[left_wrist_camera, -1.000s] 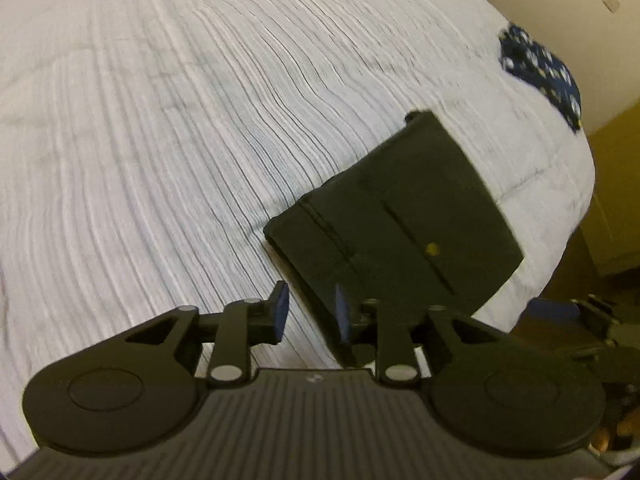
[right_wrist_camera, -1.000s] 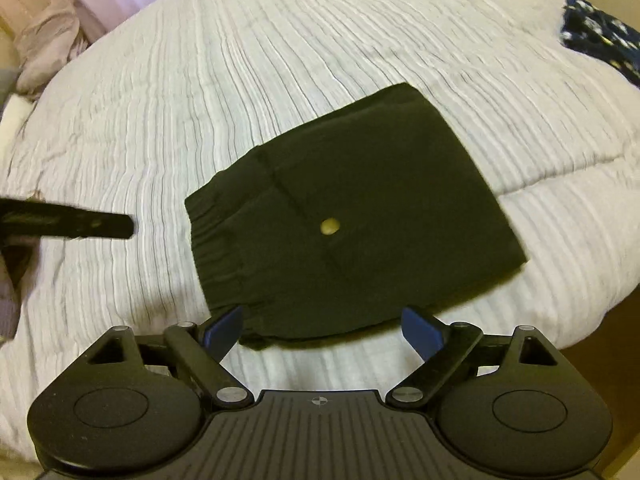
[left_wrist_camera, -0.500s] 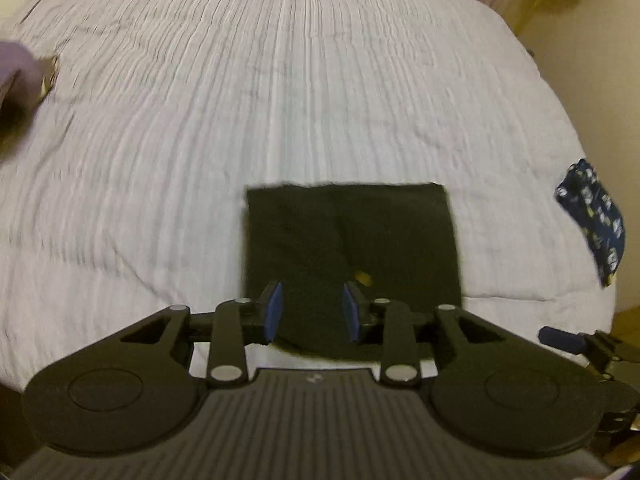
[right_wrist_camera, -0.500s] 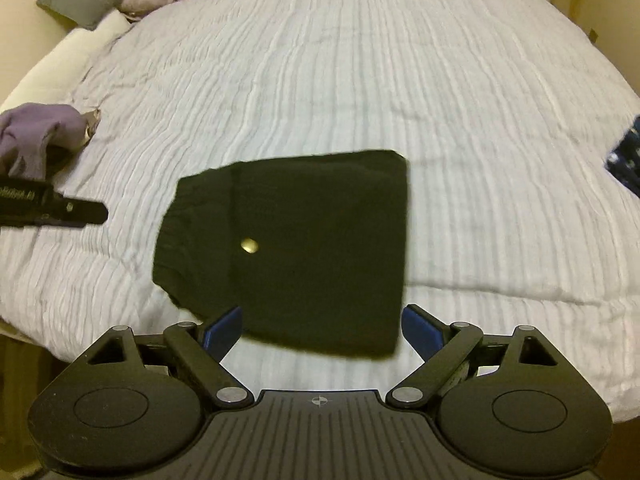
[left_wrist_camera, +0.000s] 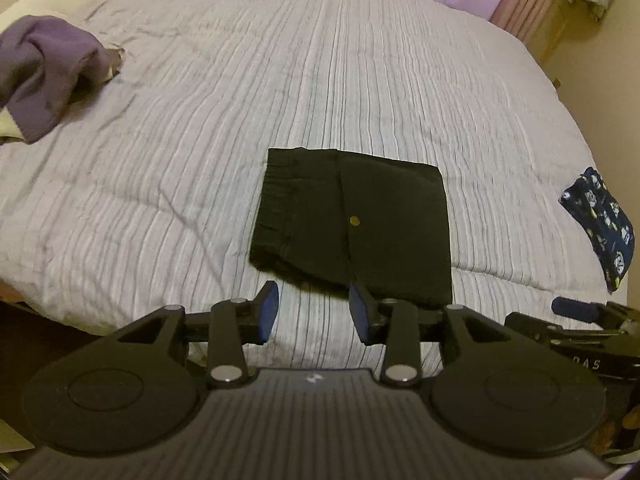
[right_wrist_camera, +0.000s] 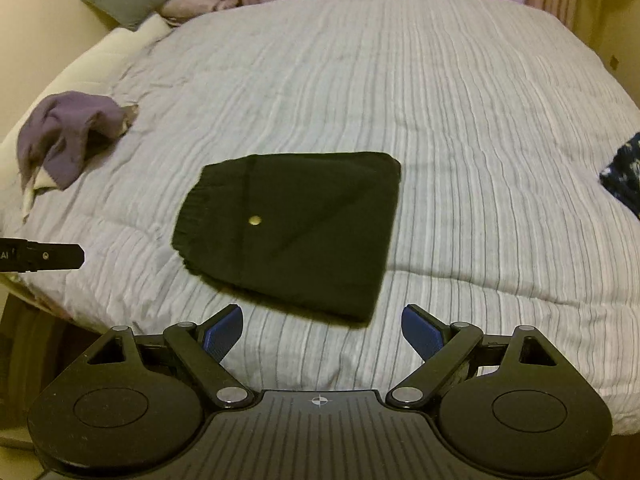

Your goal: Fold clothes

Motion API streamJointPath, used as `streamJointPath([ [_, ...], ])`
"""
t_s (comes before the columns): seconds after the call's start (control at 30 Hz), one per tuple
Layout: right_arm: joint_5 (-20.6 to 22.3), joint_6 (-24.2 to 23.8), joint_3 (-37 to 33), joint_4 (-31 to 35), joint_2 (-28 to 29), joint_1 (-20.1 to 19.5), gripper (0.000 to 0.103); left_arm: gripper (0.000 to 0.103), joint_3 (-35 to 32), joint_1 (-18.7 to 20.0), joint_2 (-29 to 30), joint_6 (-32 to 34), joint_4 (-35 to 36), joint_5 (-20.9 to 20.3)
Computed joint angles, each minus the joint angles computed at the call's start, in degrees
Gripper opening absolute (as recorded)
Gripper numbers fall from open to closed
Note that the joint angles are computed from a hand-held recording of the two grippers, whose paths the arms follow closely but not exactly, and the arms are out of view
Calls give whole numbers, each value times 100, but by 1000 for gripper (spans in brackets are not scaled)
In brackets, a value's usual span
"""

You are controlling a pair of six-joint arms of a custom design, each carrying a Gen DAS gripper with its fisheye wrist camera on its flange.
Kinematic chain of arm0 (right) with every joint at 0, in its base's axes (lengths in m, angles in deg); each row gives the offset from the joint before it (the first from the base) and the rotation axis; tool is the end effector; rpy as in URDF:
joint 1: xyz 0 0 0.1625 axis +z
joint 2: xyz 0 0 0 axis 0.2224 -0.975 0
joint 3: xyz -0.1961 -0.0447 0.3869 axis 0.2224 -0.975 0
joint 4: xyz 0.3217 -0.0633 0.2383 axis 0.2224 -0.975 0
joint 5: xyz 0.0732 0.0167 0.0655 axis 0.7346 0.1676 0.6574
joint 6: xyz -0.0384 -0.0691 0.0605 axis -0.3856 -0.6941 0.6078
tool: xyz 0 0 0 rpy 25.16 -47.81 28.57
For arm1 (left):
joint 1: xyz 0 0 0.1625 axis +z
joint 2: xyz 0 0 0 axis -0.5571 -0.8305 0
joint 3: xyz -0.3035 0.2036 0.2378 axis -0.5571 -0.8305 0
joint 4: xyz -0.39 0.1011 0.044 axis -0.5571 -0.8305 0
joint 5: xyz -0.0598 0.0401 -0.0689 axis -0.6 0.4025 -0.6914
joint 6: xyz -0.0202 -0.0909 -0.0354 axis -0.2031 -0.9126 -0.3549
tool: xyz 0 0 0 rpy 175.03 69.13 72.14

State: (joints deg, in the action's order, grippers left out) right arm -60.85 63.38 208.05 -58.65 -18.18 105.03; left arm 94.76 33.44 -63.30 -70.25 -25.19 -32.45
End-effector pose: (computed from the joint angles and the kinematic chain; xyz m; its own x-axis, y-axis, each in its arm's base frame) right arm 0.2847 -0.3420 0.2303 -0.6975 -0.5711 0.4327 -0.6453 0.7632 -0.0328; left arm -0.2971 -0.1781 0.3021 -0.7387 -0.3820 -0.5553 0.0479 0.7920 -0.6086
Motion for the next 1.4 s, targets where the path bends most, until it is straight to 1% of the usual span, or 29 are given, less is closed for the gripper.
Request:
streamJointPath([
  [0.07, 12, 2, 75, 12, -73, 20, 89, 37, -72, -138, 96, -102, 142, -95],
  [0.13, -22, 75, 93, 119, -139, 50, 89, 37, -136, -213, 198, -137, 228, -171],
  [0.23, -76, 132, 120, 180, -213, 97, 89, 41, -239, -301, 353, -117, 326, -221],
  [0.37, -131, 214, 155, 273, -320, 185, 89, 45, -370, -372, 505, -11, 474, -189],
  [0.53, -176, 297, 219, 347, -388, 266, 89, 47, -407, -482, 553, -34, 526, -197],
  [0.73, -212, 349, 292, 481, -444, 326, 89, 47, -276, -662, 439, -210, 454, -383],
  [0.9, -223, 353, 353, 562, -496, 342, 89, 47, -194, -776, 408, -392, 465, -618],
  [1.07, -223, 362, 383, 604, -554, 338, 89, 47, -137, -868, 372, -526, 442, -674],
  [1.27, -174, 366, 434, 618, -577, 201, 89, 49, 122, -1077, 11, -961, 423, -709],
  [1.4, -268, 543, 405, 631, -483, 96, 89, 49, 317, -1169, -390, -1370, 469, -792],
])
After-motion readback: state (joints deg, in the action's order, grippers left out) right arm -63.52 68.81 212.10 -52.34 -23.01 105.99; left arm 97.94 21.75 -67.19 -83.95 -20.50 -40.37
